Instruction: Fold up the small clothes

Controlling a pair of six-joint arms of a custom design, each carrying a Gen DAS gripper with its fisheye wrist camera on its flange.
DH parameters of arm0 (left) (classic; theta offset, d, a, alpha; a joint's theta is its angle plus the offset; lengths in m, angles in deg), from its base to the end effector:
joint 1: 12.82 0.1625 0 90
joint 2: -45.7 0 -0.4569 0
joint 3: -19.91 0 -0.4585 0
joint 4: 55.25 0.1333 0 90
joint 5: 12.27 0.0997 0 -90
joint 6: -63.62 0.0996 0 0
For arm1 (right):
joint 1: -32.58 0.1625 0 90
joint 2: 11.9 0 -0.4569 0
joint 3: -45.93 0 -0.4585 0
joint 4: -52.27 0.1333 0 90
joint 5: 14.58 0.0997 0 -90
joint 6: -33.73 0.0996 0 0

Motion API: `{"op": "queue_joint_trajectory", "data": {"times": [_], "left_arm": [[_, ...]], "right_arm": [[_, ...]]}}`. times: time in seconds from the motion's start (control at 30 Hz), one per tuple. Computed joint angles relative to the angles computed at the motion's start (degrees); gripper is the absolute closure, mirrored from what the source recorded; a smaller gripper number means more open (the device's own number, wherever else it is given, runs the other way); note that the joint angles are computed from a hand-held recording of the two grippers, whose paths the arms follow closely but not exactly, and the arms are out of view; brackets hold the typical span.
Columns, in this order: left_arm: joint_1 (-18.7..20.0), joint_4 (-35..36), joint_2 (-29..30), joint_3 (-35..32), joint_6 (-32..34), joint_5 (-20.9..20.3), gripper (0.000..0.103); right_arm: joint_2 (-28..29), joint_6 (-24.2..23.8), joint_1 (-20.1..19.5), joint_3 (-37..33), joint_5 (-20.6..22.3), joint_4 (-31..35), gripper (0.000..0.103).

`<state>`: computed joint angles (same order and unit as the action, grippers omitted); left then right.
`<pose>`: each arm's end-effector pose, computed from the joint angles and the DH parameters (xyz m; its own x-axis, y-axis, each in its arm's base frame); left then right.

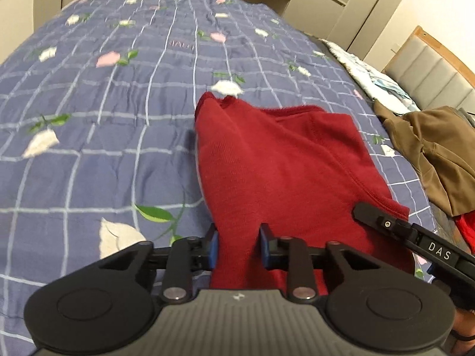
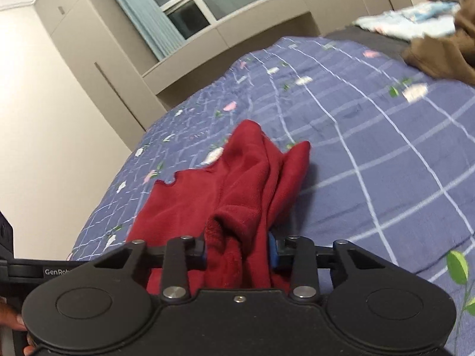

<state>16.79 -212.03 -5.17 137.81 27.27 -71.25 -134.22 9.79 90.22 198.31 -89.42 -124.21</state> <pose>-0.4014 -0.4405 0.0090 -0.8548 0.3081 -0.4176 0.4504 0.8402 -0.3019 -0.0194 -0.3284 0.3488 -0.9719 0.1144 0.2059 -0.1076 0.5620 -0.8201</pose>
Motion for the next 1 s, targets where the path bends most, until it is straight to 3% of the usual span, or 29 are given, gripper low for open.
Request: {"op": "queue_joint_trajectory", "data": {"times": [0.3, 0.43, 0.63, 0.83, 1.0], "left_arm": [[-4.29, 3.6, -9.23, 4.85, 0.78, 6.02, 0.08], [-6.35, 7.39, -16.01, 9.48, -3.23, 8.02, 0.079], [-7.64, 14.83, -25.03, 16.07, -12.45, 8.06, 0.079], [-6.8, 13.52, -28.29, 20.96, -16.55, 6.49, 0.075], [-8.27, 16.73, -29.4, 21.26, -18.43, 7.71, 0.059]], "right_arm": [[-0.86, -1.1, 13.3, 2.05, -7.43, -2.77, 0.07], [-0.88, 0.13, 19.13, 3.82, -9.6, -2.86, 0.07], [3.54, 3.37, 28.12, 6.74, -17.86, -5.69, 0.069], [6.47, 4.76, 32.78, 9.99, -25.87, -10.1, 0.064], [3.64, 4.85, 32.74, 10.73, -27.94, -8.79, 0.054]]}}
